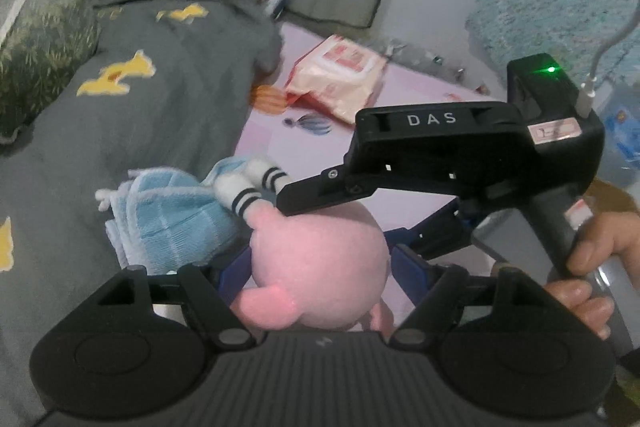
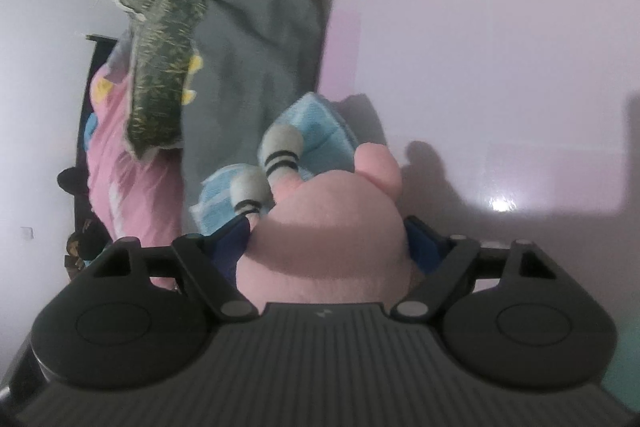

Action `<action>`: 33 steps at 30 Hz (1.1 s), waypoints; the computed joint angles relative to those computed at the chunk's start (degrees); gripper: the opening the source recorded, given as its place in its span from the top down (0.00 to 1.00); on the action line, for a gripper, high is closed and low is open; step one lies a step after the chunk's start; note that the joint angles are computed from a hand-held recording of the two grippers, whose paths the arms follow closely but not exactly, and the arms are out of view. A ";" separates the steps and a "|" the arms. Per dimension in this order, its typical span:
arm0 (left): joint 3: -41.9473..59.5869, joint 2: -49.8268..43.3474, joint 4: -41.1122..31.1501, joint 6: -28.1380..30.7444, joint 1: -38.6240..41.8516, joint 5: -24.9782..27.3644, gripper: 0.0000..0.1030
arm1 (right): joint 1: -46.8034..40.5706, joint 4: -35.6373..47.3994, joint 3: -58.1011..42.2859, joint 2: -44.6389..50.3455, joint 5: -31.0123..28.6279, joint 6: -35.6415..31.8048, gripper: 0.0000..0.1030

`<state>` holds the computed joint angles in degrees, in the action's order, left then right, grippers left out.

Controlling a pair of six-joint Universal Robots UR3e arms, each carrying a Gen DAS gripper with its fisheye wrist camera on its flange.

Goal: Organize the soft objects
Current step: 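Grasp the pink plush pig with the right tool and lift it, then carry the pink pig into the cardboard box and release it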

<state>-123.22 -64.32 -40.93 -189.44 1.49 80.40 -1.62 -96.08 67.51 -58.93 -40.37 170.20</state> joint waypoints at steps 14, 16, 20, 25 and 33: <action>13.02 -5.54 4.76 -8.92 -27.65 8.86 0.23 | -28.98 35.93 17.14 -34.43 4.99 -33.57 0.21; 14.81 -8.55 6.89 -9.80 -31.69 9.63 0.21 | -37.47 46.77 16.62 -37.92 3.61 -42.88 0.22; 16.67 -12.69 9.07 -11.45 -37.64 12.18 0.20 | -55.72 62.13 13.54 -41.70 -1.61 -58.20 0.22; 14.38 -12.71 9.86 -12.46 -38.47 12.26 0.20 | -75.38 64.94 9.12 -44.44 -6.81 -70.62 0.22; 5.97 -3.71 7.64 -15.71 -32.47 7.14 0.20 | -73.77 10.92 34.78 -56.35 -16.99 -60.26 0.22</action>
<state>-117.25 -68.03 -33.28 -205.15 -30.98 87.54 -75.39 -85.16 102.29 -115.28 -57.35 109.94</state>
